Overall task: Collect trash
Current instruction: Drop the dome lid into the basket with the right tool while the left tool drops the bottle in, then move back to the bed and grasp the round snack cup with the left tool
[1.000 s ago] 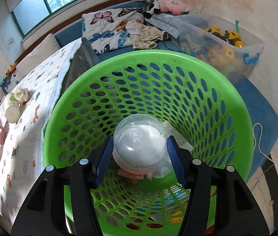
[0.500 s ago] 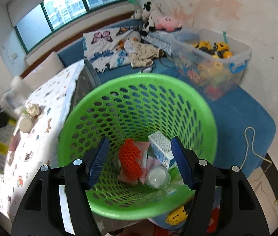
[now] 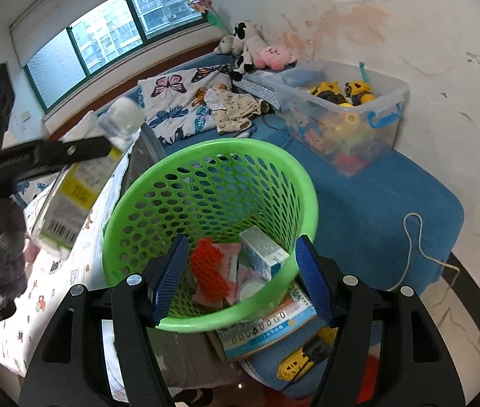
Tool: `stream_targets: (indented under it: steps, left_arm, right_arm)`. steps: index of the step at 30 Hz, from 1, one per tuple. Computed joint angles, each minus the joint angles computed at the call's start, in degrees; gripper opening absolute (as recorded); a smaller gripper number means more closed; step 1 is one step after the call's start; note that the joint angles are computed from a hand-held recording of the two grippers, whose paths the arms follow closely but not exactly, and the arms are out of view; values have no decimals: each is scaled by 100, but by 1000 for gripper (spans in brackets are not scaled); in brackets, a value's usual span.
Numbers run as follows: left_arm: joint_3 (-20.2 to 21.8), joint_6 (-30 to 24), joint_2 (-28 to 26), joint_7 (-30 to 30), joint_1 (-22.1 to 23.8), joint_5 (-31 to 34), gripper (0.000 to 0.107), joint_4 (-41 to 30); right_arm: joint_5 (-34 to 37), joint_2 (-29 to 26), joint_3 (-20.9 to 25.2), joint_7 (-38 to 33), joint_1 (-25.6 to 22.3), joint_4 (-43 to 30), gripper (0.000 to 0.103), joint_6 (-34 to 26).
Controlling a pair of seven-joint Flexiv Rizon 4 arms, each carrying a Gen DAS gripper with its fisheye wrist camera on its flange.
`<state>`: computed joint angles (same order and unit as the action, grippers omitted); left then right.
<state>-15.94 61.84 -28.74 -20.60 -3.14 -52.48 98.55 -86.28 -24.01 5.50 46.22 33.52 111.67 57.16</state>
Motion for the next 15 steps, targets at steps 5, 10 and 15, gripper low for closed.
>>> stream_targets:
  steps: [5, 10, 15]
  left_arm:
    - [-24, 162, -257, -381, -151, 113, 76, -248]
    - [-50, -139, -331, -700, 3, 204, 79, -302]
    - [-46, 58, -49, -328, 192, -84, 79, 164]
  right_arm:
    - [-176, 8, 4, 261, -22, 44, 66, 38]
    - [-186, -14, 54, 304, -1, 68, 66, 21]
    - [-278, -71, 54, 409, 54, -1, 66, 62]
